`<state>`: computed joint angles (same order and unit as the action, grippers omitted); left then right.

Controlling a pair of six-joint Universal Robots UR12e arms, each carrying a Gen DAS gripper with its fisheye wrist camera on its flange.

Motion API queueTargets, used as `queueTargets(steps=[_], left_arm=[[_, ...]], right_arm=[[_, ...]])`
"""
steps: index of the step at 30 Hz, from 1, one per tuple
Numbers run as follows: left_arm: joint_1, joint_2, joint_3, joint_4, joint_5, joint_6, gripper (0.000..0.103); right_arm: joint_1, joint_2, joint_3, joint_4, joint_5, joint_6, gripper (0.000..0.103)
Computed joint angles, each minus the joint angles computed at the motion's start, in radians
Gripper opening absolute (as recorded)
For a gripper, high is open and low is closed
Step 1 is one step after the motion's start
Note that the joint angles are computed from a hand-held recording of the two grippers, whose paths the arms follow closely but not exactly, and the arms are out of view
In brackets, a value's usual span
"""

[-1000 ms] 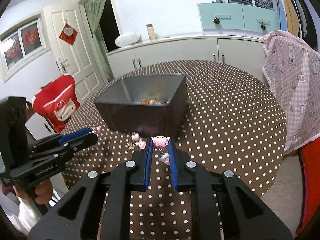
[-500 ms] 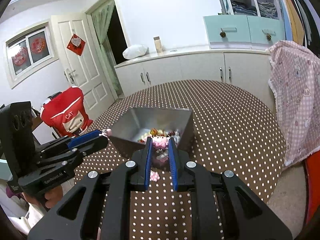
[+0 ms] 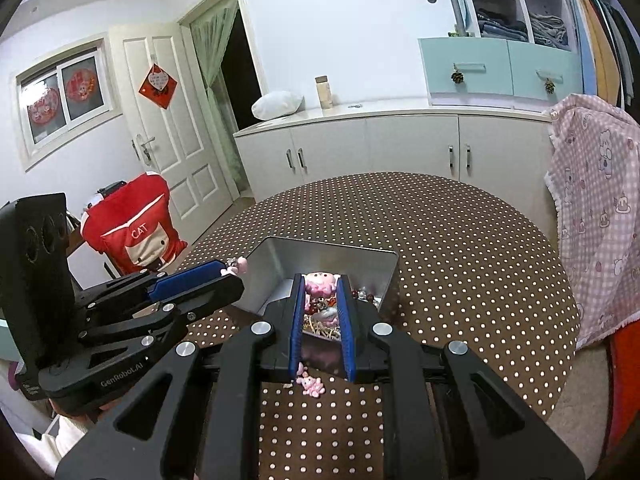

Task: Organize jewelry
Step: 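Carry both charms over and into the gray box, then open both grippers over the box to drop the charms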

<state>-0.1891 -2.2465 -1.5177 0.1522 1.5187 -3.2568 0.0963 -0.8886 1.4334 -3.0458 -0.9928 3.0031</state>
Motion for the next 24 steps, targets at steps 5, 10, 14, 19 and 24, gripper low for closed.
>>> queueTargets(steps=[5, 10, 14, 19, 24], left_arm=[[0.007, -0.007, 0.007, -0.007, -0.024, 0.006, 0.027], [0.012, -0.005, 0.005, -0.011, -0.026, 0.0, 0.061], [0.012, -0.001, -0.004, -0.013, -0.007, -0.005, 0.061], [0.011, 0.004, -0.013, -0.013, 0.003, -0.008, 0.061], [0.008, 0.007, -0.019, -0.015, 0.023, -0.017, 0.061]], right_arm=[[0.005, 0.005, -0.012, 0.014, -0.018, -0.012, 0.016], [0.007, 0.001, 0.002, -0.028, -0.054, 0.001, 0.056], [0.003, -0.003, 0.009, -0.027, -0.049, 0.007, 0.056], [0.002, -0.008, 0.018, -0.025, -0.051, 0.002, 0.056], [0.002, -0.013, 0.023, -0.022, -0.057, 0.002, 0.056]])
